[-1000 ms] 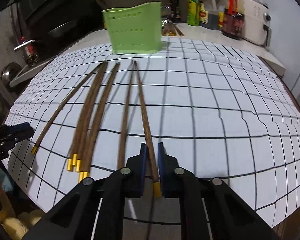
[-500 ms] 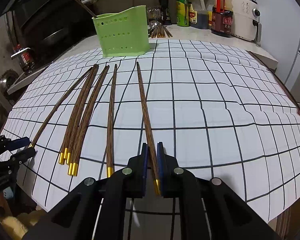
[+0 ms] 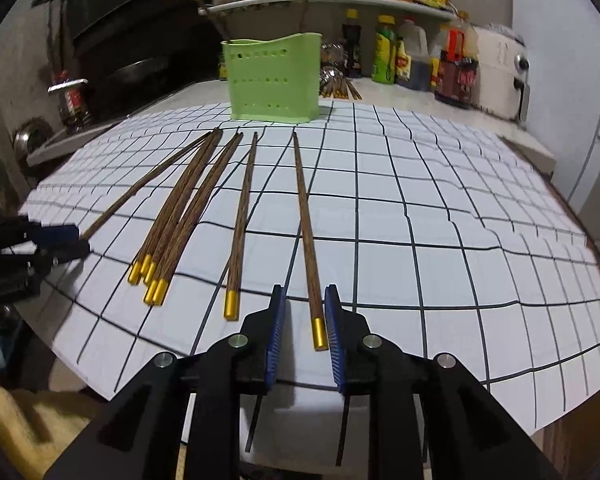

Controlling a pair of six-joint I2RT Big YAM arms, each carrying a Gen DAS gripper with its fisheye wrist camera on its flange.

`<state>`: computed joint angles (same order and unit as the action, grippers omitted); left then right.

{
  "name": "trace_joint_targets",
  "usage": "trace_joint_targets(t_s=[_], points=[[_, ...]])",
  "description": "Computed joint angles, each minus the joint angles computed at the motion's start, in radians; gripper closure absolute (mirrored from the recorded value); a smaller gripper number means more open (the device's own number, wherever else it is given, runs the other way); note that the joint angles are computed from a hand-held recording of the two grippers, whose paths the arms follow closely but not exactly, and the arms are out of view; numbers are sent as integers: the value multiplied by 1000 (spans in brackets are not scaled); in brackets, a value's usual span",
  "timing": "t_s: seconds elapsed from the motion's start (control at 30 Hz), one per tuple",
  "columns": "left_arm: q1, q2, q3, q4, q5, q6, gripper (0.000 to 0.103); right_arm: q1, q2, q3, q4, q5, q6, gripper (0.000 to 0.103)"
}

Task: Organize utensils
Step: 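Close the left tool on a brown chopstick while the right tool grasps another, then lift both chopsticks and insert them upright into the green holder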

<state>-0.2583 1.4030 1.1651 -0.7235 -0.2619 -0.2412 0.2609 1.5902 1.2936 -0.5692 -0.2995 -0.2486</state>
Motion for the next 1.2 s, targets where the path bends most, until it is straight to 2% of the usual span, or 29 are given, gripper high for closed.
trace_joint_targets(t_s=[0.17,0.33,0.43,0.5,0.57,0.67,0.83,0.93,1.07,1.2], points=[[-6,-5,-8,7,-13,-5,68,-25,-9,-14,-1,-49,-12,79],[-24,-13,-28,43,-25,30,86,-33,-11,-31,39,-74,16,80],[-30,-14,-32,54,-27,40,90,-32,-14,-45,69,-74,25,80],[-28,-14,-36,63,-33,37,93,-30,-18,-56,93,-65,35,84],[-18,-21,-42,72,-12,23,94,-33,-18,-58,95,-74,53,95],[-3,-35,-52,91,0,-4,95,-31,-22,-62,103,-68,82,96],[10,-100,-80,167,-31,-5,96,-44,-39,-45,112,-111,132,96],[22,-158,-90,244,-60,34,96,-57,-58,-14,123,-150,170,96],[41,-200,-73,311,-68,64,96,-64,-84,27,147,-175,212,96],[51,-224,-46,391,-94,109,96,-63,-80,115,119,-172,247,96]])
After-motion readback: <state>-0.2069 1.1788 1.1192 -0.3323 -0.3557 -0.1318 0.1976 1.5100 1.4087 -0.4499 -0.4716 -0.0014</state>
